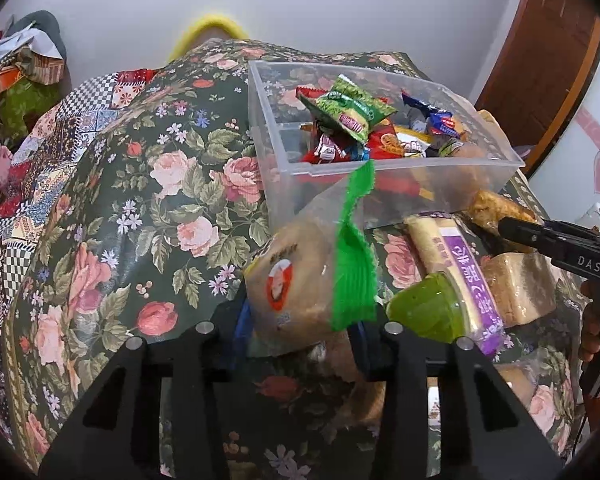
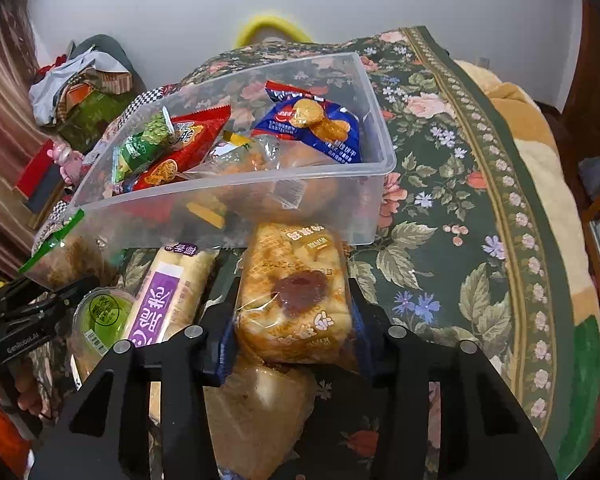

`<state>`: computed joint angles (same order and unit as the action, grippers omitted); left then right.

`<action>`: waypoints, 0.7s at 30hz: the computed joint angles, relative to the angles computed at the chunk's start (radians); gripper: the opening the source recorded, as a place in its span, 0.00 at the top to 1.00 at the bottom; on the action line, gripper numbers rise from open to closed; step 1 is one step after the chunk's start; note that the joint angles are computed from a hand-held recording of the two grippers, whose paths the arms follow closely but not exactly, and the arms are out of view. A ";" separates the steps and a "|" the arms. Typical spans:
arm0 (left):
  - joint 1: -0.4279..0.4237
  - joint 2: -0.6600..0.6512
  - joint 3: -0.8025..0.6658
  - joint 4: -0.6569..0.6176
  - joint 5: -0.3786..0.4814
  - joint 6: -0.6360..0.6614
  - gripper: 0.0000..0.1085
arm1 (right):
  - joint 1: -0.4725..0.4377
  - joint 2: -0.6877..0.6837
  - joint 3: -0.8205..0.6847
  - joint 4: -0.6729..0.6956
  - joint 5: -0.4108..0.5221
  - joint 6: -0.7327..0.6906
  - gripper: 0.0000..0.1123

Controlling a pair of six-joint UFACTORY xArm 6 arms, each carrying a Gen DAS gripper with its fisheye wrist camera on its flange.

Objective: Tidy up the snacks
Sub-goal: 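Grasp bagged bun with right tool while left tool grasps bread bag with green strip, then carry bun with right tool while left tool carries bread bag, release both into box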

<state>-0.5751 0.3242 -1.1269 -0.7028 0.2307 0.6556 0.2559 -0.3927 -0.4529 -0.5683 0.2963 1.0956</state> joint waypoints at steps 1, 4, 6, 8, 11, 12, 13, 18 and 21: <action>0.001 -0.008 0.005 -0.013 0.001 0.010 0.62 | -0.001 -0.003 -0.002 -0.003 0.002 0.001 0.62; -0.001 -0.044 0.030 -0.041 -0.013 0.036 0.62 | 0.000 -0.040 0.012 -0.003 0.010 -0.004 0.62; -0.002 -0.069 0.045 -0.050 -0.018 0.044 0.62 | 0.010 -0.079 0.023 -0.013 0.030 0.003 0.62; -0.004 -0.102 0.063 -0.068 -0.022 0.062 0.62 | 0.018 -0.105 0.028 -0.024 0.047 0.010 0.62; -0.009 -0.149 0.085 -0.093 -0.034 0.084 0.62 | 0.024 -0.148 0.035 -0.033 0.068 0.014 0.62; -0.011 -0.158 0.085 -0.103 -0.036 0.091 0.62 | 0.028 -0.167 0.039 -0.037 0.078 0.018 0.62; -0.013 -0.171 0.087 -0.114 -0.037 0.101 0.62 | 0.032 -0.177 0.038 -0.046 0.086 0.027 0.62; -0.023 -0.205 0.072 -0.156 -0.046 0.136 0.62 | 0.052 -0.226 0.013 -0.120 0.132 0.075 0.62; -0.029 -0.205 0.046 -0.167 -0.056 0.139 0.62 | 0.063 -0.236 -0.008 -0.163 0.149 0.103 0.62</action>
<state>-0.6037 0.1190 -1.0810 -0.8695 0.1746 0.7945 0.3193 -0.6287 -0.4613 -0.7312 0.4457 1.1984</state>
